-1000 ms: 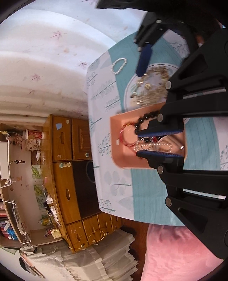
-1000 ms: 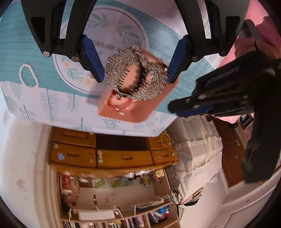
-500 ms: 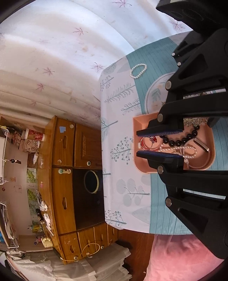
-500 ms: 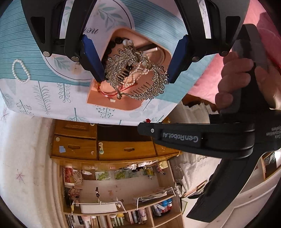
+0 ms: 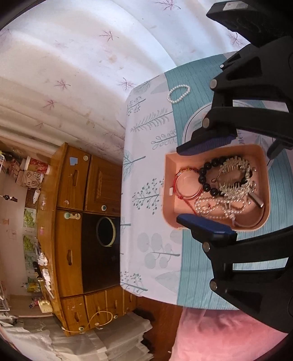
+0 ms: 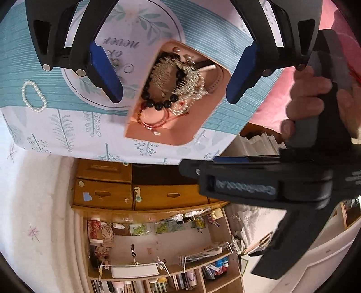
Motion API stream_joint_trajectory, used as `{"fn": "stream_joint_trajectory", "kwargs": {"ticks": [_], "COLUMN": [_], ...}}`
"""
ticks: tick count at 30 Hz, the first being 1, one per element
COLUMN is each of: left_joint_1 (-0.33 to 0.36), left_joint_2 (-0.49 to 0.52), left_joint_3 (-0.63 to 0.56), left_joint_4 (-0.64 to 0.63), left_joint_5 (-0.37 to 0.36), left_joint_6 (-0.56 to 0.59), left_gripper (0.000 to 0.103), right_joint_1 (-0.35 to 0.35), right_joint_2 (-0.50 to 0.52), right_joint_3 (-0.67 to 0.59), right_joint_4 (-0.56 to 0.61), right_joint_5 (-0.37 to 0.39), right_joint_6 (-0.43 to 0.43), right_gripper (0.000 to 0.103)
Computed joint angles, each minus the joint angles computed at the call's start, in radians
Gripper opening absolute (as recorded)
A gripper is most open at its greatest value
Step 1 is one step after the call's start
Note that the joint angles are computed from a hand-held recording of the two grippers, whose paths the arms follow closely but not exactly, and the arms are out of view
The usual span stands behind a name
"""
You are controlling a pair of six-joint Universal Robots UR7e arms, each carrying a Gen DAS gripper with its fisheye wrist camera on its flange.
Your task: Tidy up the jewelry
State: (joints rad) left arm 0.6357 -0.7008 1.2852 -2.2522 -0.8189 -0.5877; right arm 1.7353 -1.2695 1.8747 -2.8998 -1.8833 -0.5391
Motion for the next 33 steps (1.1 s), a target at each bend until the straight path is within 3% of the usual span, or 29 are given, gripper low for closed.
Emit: {"fn": "stream_joint_trajectory", "kwargs": {"ticks": [7,14,25,27,29,33], "left_joint_1": [-0.020,-0.056,-0.127,-0.135,-0.140,-0.158], "left_joint_2": [0.021,0.045,0.149,0.185,0.216,0.277], "left_joint_3": [0.001,0.020,-0.015,-0.041,-0.059,-0.083], "left_joint_4": [0.090,0.138,0.098,0.109,0.118,0.162], "left_joint_5": [-0.009,-0.001,-0.082,-0.064,-0.038,0.098], "left_joint_6": [-0.115,-0.231,-0.261,-0.290,-0.331,-0.442], "left_gripper": [0.054,0.060,0.060,0.060,0.060,0.060], "right_joint_1": [-0.038,-0.149,-0.308,-0.325,-0.341,-0.345], "right_joint_2": [-0.051,-0.113,-0.188,-0.184,-0.172,-0.120], "right_joint_3": [0.002,-0.061,-0.150,-0.179,-0.217,-0.297], "right_joint_4": [0.113,0.371,0.463,0.475,0.488,0.498], "right_joint_5": [-0.053,-0.093,-0.075,-0.068,-0.059,-0.066], "right_joint_6": [0.064,0.289,0.330,0.338,0.329,0.321], "right_gripper": [0.094,0.094,0.094,0.093,0.081,0.072]}}
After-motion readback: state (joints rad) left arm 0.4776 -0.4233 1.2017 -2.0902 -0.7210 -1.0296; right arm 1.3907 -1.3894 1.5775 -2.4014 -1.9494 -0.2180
